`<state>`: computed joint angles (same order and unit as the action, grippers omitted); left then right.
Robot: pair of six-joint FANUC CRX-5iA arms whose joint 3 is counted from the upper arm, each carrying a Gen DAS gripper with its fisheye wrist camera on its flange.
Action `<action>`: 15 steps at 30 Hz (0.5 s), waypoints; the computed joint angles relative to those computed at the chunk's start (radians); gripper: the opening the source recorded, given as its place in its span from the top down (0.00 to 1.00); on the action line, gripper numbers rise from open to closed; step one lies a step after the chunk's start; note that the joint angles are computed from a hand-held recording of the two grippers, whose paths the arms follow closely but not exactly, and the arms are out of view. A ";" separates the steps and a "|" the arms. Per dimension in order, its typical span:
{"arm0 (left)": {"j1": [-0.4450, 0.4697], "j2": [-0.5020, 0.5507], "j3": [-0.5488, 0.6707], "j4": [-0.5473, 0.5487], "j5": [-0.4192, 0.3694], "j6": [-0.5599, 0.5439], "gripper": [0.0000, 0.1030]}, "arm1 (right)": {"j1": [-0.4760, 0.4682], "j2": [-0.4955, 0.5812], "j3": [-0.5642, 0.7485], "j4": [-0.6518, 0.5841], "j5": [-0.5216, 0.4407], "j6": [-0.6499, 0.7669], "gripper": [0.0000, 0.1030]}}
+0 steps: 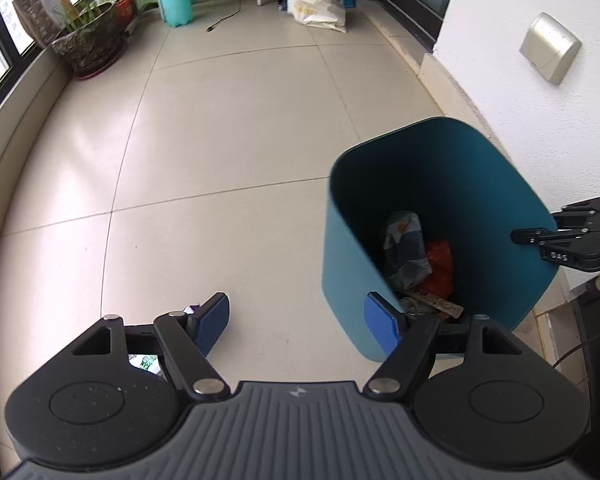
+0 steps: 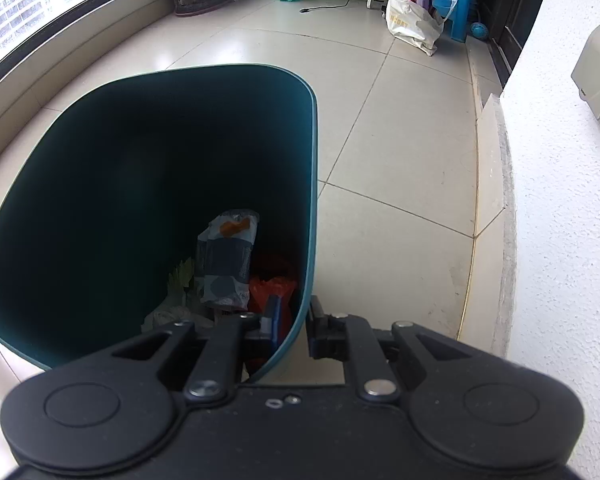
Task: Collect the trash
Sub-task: 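Move the left gripper back down to the white-purple biscuit pack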
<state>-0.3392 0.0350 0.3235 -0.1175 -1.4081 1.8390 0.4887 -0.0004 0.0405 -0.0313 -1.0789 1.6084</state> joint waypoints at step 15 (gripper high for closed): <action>0.284 -0.148 -0.398 0.065 0.146 -0.197 0.28 | 0.052 0.008 -0.001 0.085 -0.037 -0.016 0.86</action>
